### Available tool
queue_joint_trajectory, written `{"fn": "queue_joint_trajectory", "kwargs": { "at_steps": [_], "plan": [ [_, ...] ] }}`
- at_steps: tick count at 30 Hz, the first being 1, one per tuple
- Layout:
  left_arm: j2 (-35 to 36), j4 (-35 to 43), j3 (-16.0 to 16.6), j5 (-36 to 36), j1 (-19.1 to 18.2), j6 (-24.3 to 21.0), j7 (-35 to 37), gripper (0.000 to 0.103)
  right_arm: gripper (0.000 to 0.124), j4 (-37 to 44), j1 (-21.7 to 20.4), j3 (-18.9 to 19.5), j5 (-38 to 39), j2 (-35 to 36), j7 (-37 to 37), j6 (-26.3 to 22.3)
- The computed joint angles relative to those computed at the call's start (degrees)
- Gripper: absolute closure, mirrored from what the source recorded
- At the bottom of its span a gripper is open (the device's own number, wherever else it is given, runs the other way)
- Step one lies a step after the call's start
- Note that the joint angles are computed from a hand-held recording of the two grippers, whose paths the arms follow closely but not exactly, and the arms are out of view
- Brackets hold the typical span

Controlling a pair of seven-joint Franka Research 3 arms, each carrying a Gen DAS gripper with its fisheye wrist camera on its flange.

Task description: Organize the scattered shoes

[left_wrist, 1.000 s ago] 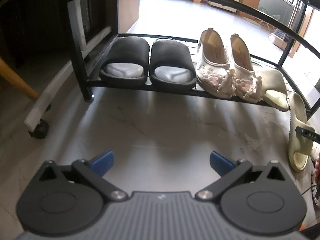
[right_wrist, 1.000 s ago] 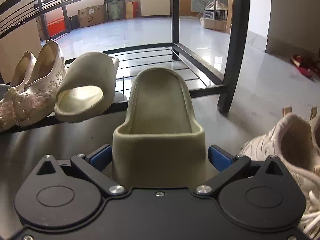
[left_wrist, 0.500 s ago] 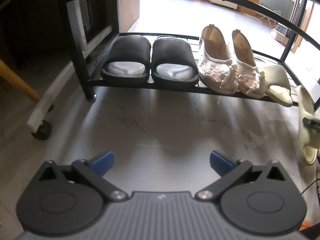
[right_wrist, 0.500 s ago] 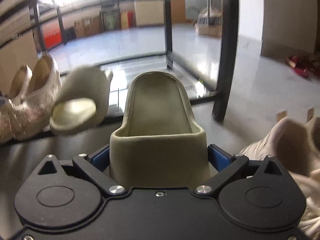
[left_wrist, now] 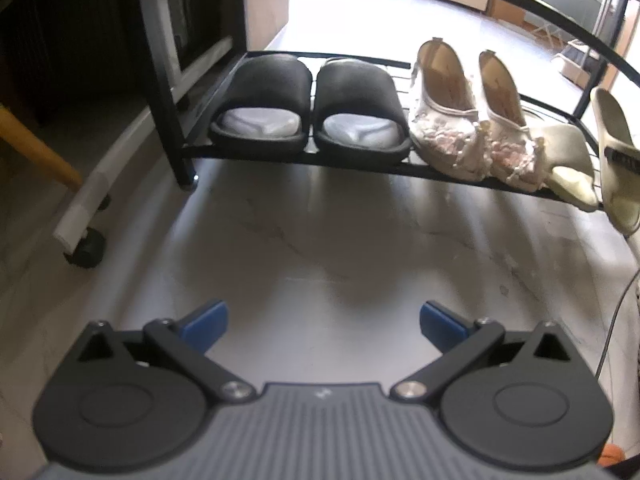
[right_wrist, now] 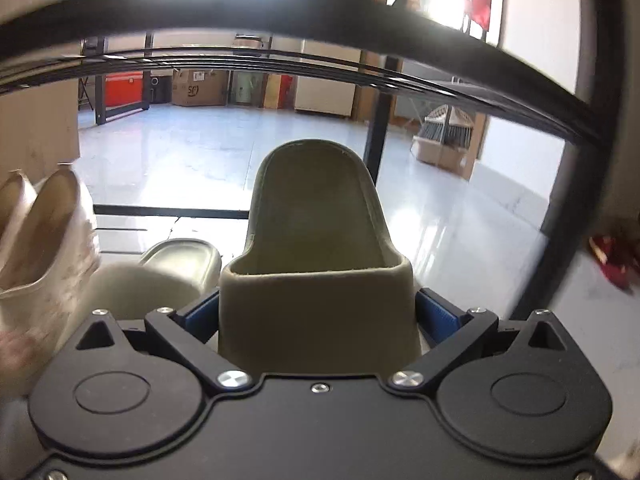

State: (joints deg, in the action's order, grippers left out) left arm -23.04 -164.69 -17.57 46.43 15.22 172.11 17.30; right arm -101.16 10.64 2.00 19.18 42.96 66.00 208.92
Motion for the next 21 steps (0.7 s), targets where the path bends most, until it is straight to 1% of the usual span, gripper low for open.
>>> {"fn": "queue_joint_trajectory", "kwargs": {
  "at_steps": [3,5,7,8,11,14,15,16,17,18,19,21],
  "plan": [
    [0.6,0.3,0.8,-0.8,-0.6,-0.7,0.3,0.001,0.023,6.7,2.7,-2.9,1.9,4.2,-2.6,-3.5],
    [0.9,0.4,1.0,-1.0,-0.7,-0.7,0.3,0.001,0.023,8.9,3.2,-3.6,2.4,5.7,-3.8,-4.8],
    [1.2,0.7,0.6,-0.5,-0.2,-0.8,-0.3,0.001,0.022,10.6,1.3,-1.3,1.8,6.8,-2.6,-6.0],
    [1.4,0.9,0.5,-0.2,-0.1,-0.9,-0.5,0.001,0.023,11.2,0.9,-0.8,1.9,7.1,-2.0,-6.4],
    [1.7,1.0,1.4,-0.8,-1.3,-1.4,-0.5,0.001,0.021,11.7,-0.5,0.6,2.0,7.1,0.1,-8.6],
    [1.0,0.8,1.4,-0.5,-1.2,-1.0,-1.2,0.001,0.021,10.0,-0.3,0.2,2.4,5.7,1.4,-8.5],
    [0.7,0.7,1.2,-0.2,-0.9,-0.8,-1.7,0.001,0.021,8.7,-1.5,1.5,1.5,4.8,1.9,-7.5],
    [0.3,0.6,1.0,0.0,-0.6,-0.6,-2.1,0.001,0.021,6.5,-4.1,4.4,-0.8,3.6,3.0,-5.7],
    [0.0,0.4,1.0,0.0,-0.5,-0.2,-2.2,0.001,0.021,3.3,-8.1,8.6,-4.6,1.8,4.9,-4.4],
    [-0.3,0.3,1.0,0.0,-0.4,0.2,-2.4,0.001,0.021,-0.2,-13.1,13.6,-9.9,0.1,7.4,-3.8],
    [-0.6,0.1,1.0,-0.2,-0.3,0.6,-2.5,0.001,0.021,-2.6,-17.4,17.7,-15.1,-0.8,9.5,-3.4],
    [-1.1,-0.3,1.0,-0.8,-0.2,1.4,-2.2,0.001,0.021,-5.8,-22.7,22.7,-22.3,-1.8,12.8,-3.1]
  ]
}}
